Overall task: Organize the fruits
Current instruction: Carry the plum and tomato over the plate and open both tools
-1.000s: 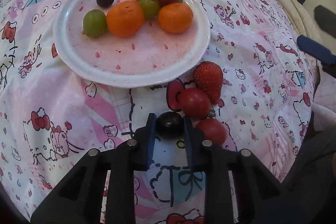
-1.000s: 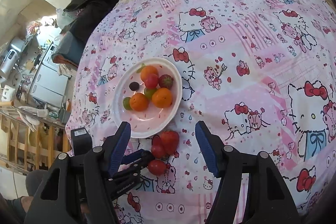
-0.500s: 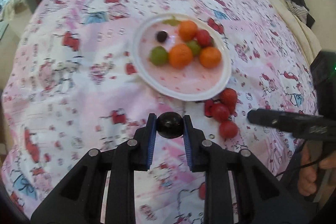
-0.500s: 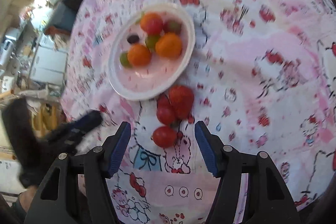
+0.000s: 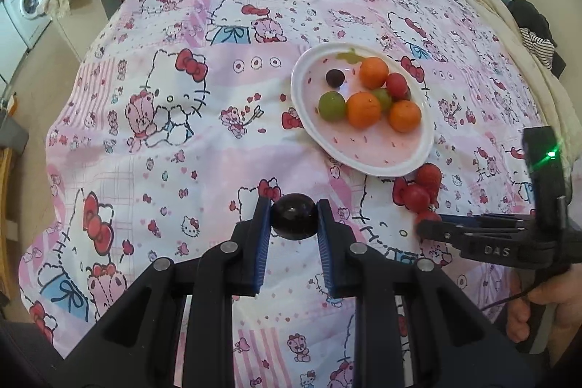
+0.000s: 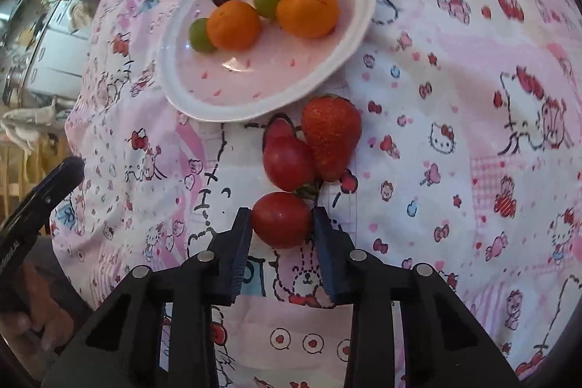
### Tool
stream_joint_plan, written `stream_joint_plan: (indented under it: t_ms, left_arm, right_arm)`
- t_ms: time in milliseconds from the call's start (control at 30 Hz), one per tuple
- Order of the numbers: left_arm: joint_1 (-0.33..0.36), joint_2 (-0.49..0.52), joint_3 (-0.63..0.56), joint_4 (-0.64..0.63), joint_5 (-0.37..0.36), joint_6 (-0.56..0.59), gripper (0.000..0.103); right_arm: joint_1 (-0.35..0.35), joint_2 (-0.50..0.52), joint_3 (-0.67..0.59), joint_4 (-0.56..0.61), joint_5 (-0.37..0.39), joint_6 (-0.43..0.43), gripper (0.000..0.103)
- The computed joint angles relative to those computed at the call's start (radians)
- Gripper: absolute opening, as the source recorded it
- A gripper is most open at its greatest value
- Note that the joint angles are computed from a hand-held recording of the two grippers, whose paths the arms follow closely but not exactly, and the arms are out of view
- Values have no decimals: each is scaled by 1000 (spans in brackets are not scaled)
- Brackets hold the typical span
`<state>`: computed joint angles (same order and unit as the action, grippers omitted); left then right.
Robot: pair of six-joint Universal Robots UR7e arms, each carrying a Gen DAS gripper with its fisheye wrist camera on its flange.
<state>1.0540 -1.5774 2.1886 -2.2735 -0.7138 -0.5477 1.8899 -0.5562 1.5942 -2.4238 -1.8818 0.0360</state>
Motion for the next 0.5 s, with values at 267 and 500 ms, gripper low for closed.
stream_joint_plan:
  t_ms: [267, 500]
  left_arm:
    - [-10, -8, 4, -16, 33, -3, 21]
    - [-36, -18, -13, -73, 82, 37, 21]
  right_arm:
    - [-17, -77, 67, -66, 118, -17, 35]
    - [-18, -132, 112, -269, 200, -74, 35]
